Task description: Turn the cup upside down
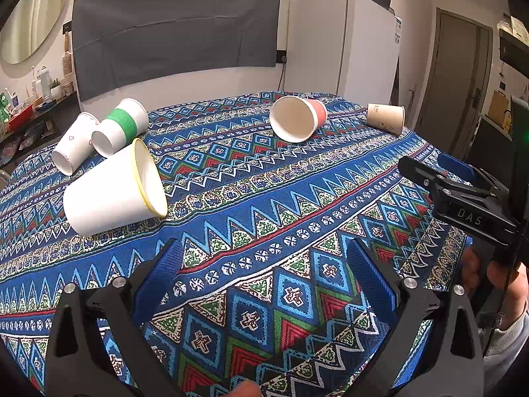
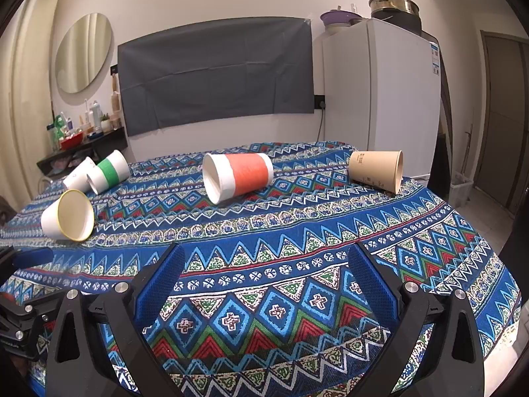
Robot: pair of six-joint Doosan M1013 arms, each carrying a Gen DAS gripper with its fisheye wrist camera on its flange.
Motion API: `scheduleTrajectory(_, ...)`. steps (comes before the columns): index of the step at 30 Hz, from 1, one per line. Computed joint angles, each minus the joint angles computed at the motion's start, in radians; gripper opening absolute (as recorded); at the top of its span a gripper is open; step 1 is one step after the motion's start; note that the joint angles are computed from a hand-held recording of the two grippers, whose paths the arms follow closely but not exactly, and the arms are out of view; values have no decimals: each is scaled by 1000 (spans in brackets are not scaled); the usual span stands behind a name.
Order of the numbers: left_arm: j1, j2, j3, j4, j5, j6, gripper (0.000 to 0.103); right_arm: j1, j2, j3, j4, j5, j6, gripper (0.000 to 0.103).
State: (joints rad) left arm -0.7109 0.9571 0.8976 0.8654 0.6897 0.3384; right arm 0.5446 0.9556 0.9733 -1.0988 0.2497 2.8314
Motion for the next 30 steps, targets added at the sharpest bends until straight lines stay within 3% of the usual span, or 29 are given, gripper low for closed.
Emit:
scheduleTrajectory(14, 1, -1, -1, 6, 12, -13, 97, -1, 7, -22, 123, 15, -121, 95)
scheduleTrajectory(19, 11, -2, -4, -32, -15, -5, 97, -5, 17, -52, 330, 33, -339, 95)
scheduleTrajectory(21, 12, 5, -22, -25, 5, -14, 97, -8, 17, -55, 381, 24, -390, 95)
scheduleTrajectory(25, 15, 22, -69, -43, 35, 22, 97, -24, 26, -88, 606, 42, -586, 95)
scheduleTrajectory(30, 15, 53, -147, -68, 69, 80, 97, -41, 41, -139, 676, 106, -645, 95)
